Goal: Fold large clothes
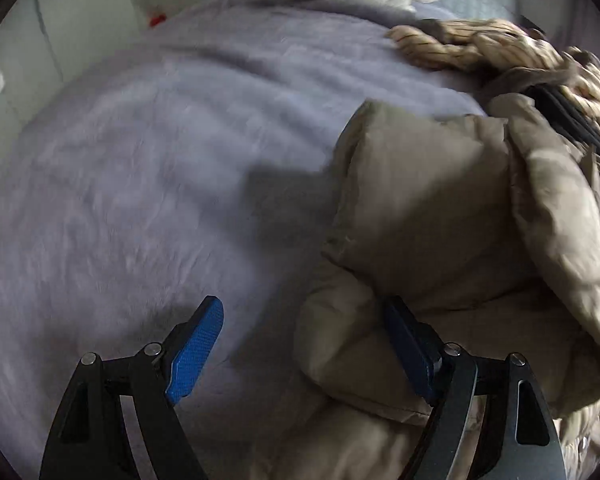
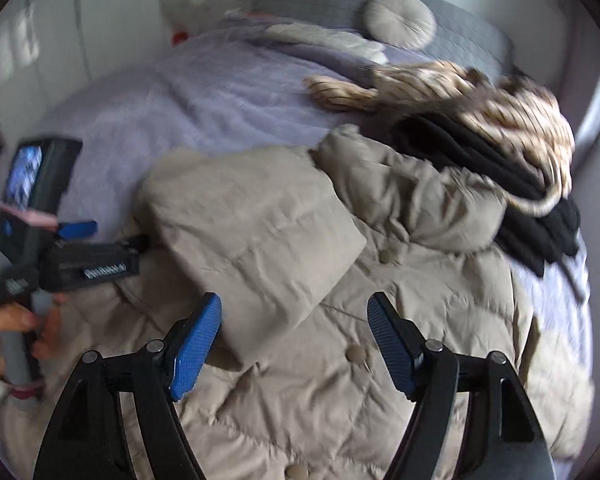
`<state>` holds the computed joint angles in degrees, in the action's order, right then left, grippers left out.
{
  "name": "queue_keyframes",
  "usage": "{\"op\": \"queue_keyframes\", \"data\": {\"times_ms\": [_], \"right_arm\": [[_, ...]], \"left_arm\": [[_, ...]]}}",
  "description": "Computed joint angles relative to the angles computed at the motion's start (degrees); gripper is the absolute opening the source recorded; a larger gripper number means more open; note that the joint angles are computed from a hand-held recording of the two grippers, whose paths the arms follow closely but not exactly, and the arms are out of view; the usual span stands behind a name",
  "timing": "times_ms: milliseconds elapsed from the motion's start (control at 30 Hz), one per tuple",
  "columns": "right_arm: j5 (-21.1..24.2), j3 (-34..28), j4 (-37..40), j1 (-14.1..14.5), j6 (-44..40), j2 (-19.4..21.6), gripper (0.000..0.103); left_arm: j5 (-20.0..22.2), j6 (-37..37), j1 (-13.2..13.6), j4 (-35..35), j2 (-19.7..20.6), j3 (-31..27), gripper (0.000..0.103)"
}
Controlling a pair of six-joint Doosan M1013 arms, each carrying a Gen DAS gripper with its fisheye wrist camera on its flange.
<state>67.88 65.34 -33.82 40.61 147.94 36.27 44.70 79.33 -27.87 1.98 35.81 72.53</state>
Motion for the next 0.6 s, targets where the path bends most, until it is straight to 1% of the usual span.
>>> {"op": "queue_keyframes", "data": {"times_ms": [67,133,167,200,267,300,400,433,500,533,567,600], "right_arm": [[5.12,-4.49,-2.47,0.12,-5.04,3.99,0.078],[9.02,-7.42,-4.64,-0.19,-7.54,6.81,0.078],[10.47,-8.06,-5.61,-0.29,-6.94,7.43,0.078],[11.78,-8.01,-7.23,-0.64,-3.69,7.56,0.077],[13.22,-5.75,-7.95,-1.31,5.39,5.89,0.077],[13.34,-3.42,-6.83,-2.11,11.98,4.17,0.077],[12.14,3.88,-2.05,-4.19,27.94,-0.91,0.077],[8.54,8.55,0.35,-5.19,35.36,-4.06,0.077],[4.56,14.46,3.02,-6.15,44.59,-8.25,0.077],[3.29,16.45,2.66,-6.21,47.39,-9.92,0.077],[2.31,17.98,1.23,-5.76,49.51,-11.34,0.077],[1.32,18.86,-1.05,-5.35,50.90,-12.49,0.077]], "left_arm": [[-0.85,0.86,0.50,-1.55,0.43,-0.04,0.083],[-1.44,1.03,0.14,-0.07,0.68,-0.19,0.083],[-1.81,1.13,-0.06,1.14,0.73,-0.14,0.083],[-2.04,1.47,-0.17,1.68,0.85,-0.24,0.083],[-2.10,1.75,-0.18,1.60,0.95,-0.22,0.083],[-1.68,2.14,0.00,0.82,1.15,-0.65,0.083],[-1.36,2.89,0.24,-0.15,1.25,-0.79,0.084],[-1.71,3.14,0.24,-0.34,0.43,0.43,0.084],[-0.42,3.73,0.38,-0.85,0.35,-0.02,0.084],[0.31,3.91,0.45,-0.81,0.17,-0.51,0.083],[-0.22,3.71,0.44,-0.45,-0.52,0.02,0.083],[-2.61,3.39,0.59,0.21,-1.39,0.43,0.083]]}}
